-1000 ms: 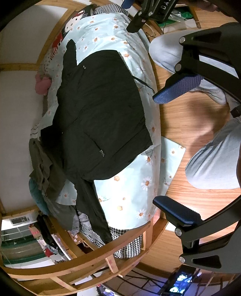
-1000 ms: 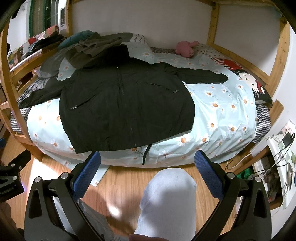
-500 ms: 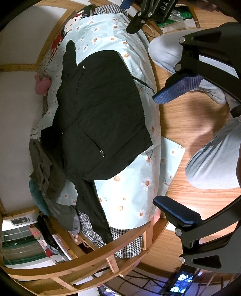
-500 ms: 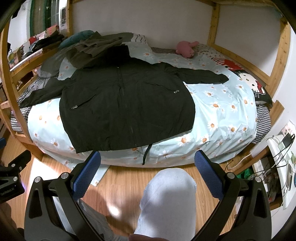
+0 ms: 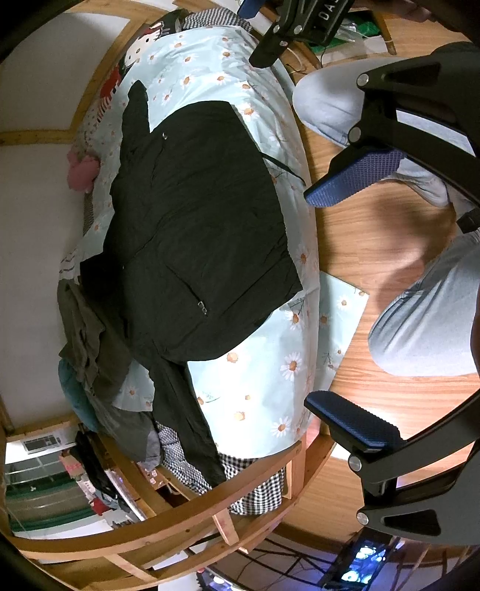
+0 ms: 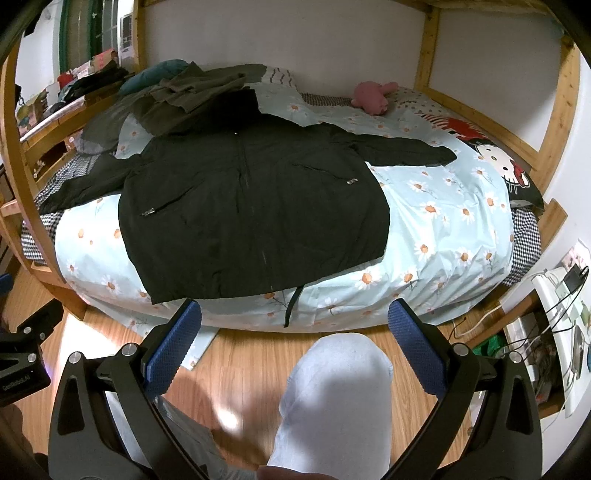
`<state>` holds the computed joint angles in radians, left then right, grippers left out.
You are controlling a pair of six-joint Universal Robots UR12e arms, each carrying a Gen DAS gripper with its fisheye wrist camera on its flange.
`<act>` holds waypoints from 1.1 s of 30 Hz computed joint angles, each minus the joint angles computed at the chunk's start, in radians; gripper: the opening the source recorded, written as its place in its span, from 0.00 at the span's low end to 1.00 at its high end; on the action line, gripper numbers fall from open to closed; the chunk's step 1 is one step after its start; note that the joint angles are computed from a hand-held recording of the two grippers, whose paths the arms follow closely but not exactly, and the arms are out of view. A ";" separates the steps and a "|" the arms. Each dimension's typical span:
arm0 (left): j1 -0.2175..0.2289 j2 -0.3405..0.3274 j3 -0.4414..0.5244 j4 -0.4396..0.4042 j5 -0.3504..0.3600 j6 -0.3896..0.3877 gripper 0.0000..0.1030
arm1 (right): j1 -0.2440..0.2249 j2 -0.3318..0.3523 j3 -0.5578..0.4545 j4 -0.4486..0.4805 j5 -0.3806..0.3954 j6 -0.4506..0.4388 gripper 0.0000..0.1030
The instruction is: Fold large clothes
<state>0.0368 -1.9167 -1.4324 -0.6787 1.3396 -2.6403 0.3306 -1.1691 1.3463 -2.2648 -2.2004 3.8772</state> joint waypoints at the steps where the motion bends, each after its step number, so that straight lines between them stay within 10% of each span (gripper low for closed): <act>1: 0.000 0.000 0.000 0.000 0.000 0.000 0.95 | 0.001 0.001 0.000 0.000 0.000 0.002 0.97; 33: 0.001 -0.018 0.052 -0.109 -0.014 -0.005 0.95 | 0.003 0.010 -0.016 0.022 0.004 0.004 0.97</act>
<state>0.0378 -1.9351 -1.3806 -0.7881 1.3259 -2.6458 0.3335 -1.1591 1.3302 -2.2431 -2.1965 3.8812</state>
